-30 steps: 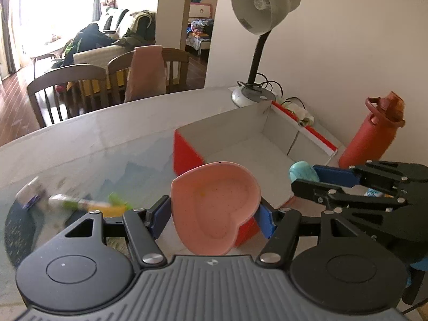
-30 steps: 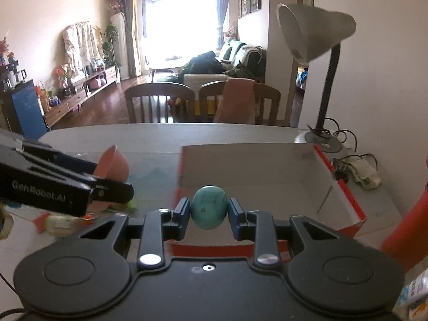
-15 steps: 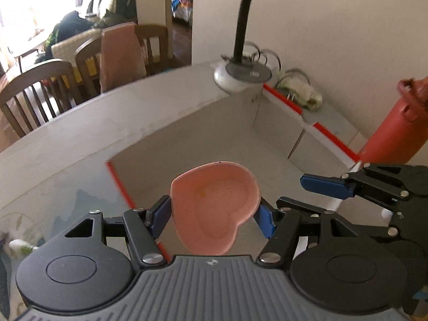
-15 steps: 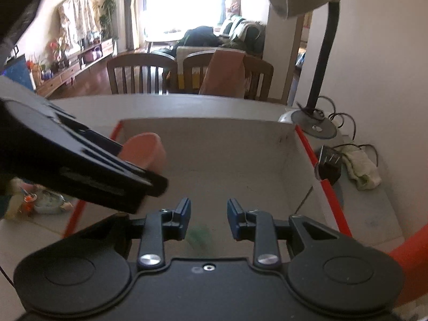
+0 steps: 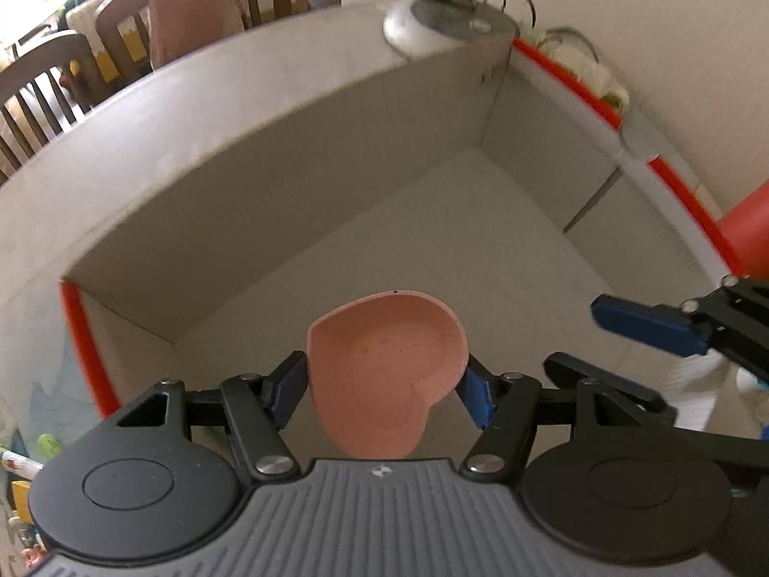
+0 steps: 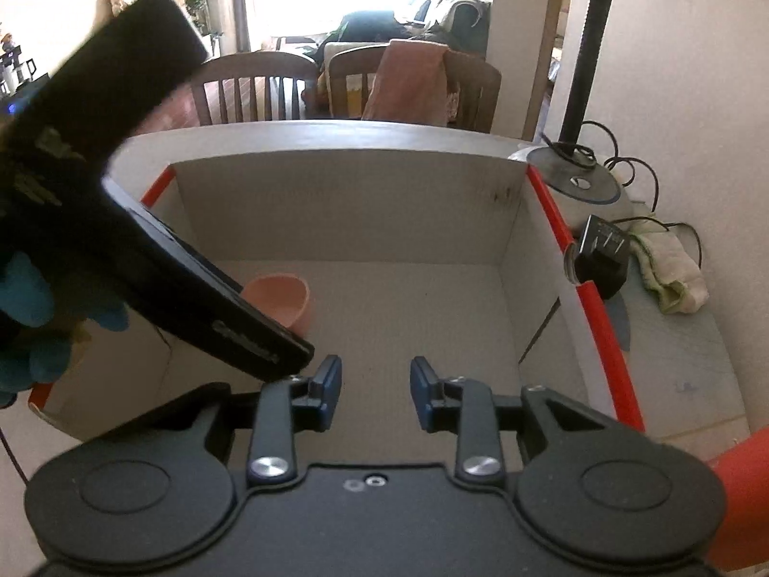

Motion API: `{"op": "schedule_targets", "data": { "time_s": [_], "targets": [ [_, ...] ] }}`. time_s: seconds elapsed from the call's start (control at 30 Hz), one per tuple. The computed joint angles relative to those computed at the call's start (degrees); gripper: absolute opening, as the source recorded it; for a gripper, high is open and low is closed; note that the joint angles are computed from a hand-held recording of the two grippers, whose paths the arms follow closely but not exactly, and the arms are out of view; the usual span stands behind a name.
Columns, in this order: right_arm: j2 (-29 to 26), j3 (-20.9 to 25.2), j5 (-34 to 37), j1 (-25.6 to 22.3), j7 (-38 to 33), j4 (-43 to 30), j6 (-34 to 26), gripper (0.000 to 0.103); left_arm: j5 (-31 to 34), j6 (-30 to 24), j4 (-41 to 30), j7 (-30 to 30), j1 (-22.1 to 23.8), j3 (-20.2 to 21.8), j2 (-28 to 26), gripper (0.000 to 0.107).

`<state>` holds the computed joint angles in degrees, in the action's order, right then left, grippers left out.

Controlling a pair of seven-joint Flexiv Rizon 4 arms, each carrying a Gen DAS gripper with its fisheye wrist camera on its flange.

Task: Organize rigid objects
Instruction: 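Carry both items into the red box and open both grippers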

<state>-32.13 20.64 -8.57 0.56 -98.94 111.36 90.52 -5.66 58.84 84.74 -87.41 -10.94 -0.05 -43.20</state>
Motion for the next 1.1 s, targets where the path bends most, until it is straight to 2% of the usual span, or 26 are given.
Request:
{"op": "schedule_targets", "data": {
  "time_s": [0.27, 0.47, 0.83, 1.1],
  "targets": [
    [-0.3, 2.9, 1.3, -2.9, -3.1, -0.6, -1.9, 0.033, 0.8, -8.6, -5.1, -0.9, -0.6, 0.7, -2.9, 0.066],
    [-0.2, 3.0, 3.1, -2.8, -4.1, -1.6, -3.4, 0.035, 1.9, -10.7, -6.2, -1.8, -0.9, 1.0, -3.1, 0.066],
    [0.7, 5.3, 7.5, -5.1, -8.4, -2.7, -5.3, 0.042, 2.2, -5.2, -1.3, -3.0, -0.4, 0.5, 0.8, 0.073],
    [2.6, 7.5, 11.8, -6.3, -12.2, -2.2, -5.9, 0.053, -0.2, 3.4, 6.9, -2.3, 0.8, -1.2, 6.4, 0.073]
  ]
}}
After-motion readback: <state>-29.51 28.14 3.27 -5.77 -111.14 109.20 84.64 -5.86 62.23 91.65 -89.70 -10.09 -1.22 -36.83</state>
